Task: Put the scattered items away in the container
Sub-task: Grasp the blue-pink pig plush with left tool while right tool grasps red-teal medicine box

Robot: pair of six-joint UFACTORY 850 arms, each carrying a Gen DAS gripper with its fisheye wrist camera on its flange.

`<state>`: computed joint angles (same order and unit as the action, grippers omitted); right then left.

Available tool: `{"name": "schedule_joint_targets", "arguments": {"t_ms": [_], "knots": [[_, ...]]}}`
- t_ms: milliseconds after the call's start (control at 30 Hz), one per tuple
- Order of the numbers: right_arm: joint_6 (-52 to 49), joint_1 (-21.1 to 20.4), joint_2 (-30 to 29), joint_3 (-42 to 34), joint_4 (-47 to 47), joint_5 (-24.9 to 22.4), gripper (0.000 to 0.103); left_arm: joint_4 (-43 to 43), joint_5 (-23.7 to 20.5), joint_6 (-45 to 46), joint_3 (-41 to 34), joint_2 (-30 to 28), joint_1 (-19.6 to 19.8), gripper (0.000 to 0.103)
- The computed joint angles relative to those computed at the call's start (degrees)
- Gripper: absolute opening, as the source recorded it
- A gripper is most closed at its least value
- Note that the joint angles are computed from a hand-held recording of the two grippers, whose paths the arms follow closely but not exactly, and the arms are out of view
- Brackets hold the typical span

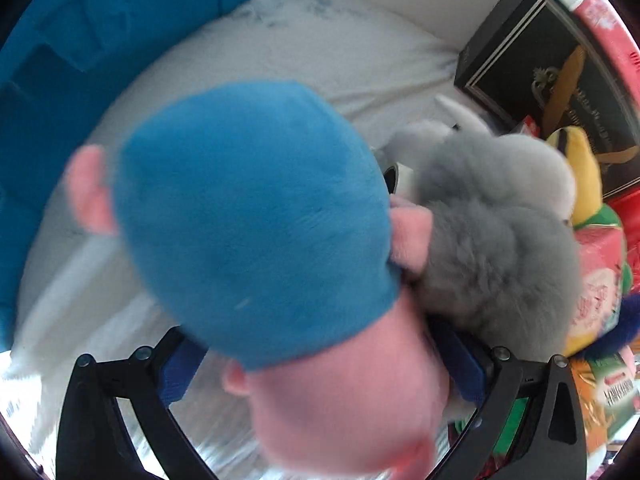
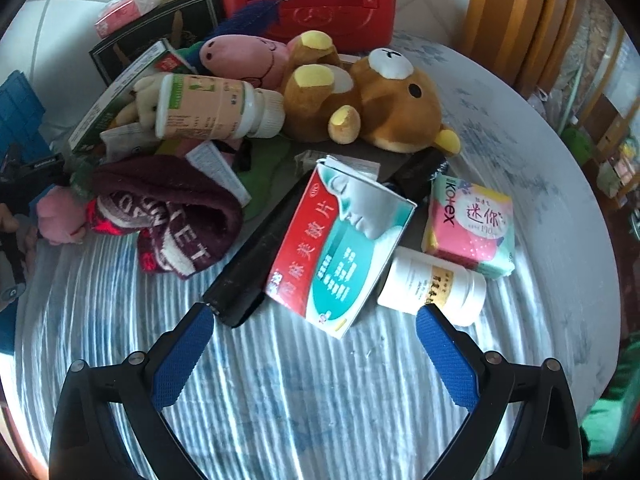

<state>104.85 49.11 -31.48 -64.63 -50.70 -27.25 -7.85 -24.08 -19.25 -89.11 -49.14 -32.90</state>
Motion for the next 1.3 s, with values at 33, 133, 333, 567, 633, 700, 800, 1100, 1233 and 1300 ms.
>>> {"name": "schedule_joint_targets", "arguments": {"t_ms": [33, 133, 333, 567, 633, 700, 800, 1100, 1233, 1300], "knots": [[0.1, -0.7, -0.5, -0.2, 0.3, 0.2, 0.103, -1.2, -0.2, 1.9, -0.7, -0.6, 0.1, 0.103], [1.1, -2.6, -1.7, -0.9, 0.9, 0.7, 0.103, -5.7, -0.3, 9.0, -0.7, -0.8, 0.7, 0.103], [0.3, -5.0, -4.1, -3.1, 2.8, 1.6, 0.103, -0.8, 6.0, 14.1, 8.4, 6.2, -0.7, 0.079], [-8.6, -5.9, -8.9, -9.1, 7.9, -0.5, 0.102, -11.4, 10.3, 29.9, 23.4, 16.4, 0.0, 0.072], [-9.2, -5.8, -9.3, -9.4, 8.3, -1.0, 0.084, -14.3, 10.4, 34.7, 26.4, 18.5, 0.3, 0.071], [-8.0, -5.6, -8.7, -9.0, 7.6, -1.2, 0.075, -17.1, 10.9, 39.5, 29.5, 20.9, 1.0, 0.069], [-7.0, -5.4, -7.5, -7.7, 6.8, -0.3, 0.074, -20.4, 11.3, 44.5, 32.4, 23.3, 1.5, 0.067], [-2.9, -3.9, -2.2, -3.9, 3.9, -0.5, 0.074, -29.9, 8.9, 56.4, 34.6, 26.9, 3.3, 0.066], [-1.2, -2.3, 0.2, -3.0, 2.9, -1.6, 0.074, -30.9, 8.0, 56.9, 35.8, 29.5, 2.2, 0.064], [-0.1, -2.0, 1.6, -2.1, 1.8, -1.8, 0.074, -32.0, 7.7, 58.4, 36.9, 31.1, 2.0, 0.064]]}}
